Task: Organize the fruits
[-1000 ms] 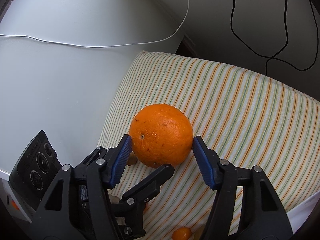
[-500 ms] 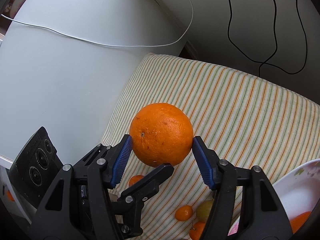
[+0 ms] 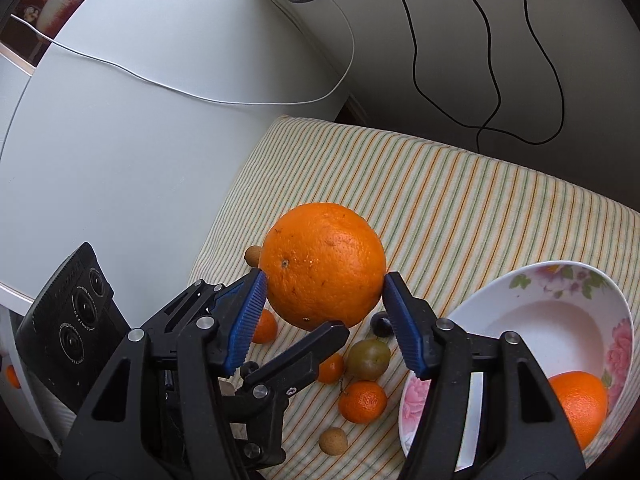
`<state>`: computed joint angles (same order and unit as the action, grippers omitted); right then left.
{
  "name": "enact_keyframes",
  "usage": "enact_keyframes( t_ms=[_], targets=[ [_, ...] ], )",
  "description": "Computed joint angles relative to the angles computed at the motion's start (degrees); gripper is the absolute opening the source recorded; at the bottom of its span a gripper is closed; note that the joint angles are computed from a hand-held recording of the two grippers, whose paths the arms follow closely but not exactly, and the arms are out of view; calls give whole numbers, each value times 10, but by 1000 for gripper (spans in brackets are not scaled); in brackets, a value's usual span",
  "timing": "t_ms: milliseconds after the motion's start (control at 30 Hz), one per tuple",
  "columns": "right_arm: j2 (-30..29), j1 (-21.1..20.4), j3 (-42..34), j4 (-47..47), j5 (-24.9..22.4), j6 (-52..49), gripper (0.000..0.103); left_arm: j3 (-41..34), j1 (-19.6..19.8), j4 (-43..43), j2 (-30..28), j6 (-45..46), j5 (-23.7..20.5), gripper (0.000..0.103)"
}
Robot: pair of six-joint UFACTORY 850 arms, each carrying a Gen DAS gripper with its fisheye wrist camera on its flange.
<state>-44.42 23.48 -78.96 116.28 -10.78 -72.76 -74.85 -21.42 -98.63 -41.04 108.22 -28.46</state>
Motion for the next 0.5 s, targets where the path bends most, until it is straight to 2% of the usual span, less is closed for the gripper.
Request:
enact_keyframes(
  t_ms=[500],
  targets=[
    [76, -16, 128, 244, -2, -240, 63, 5, -51, 19, 0, -18, -4, 64]
  ],
)
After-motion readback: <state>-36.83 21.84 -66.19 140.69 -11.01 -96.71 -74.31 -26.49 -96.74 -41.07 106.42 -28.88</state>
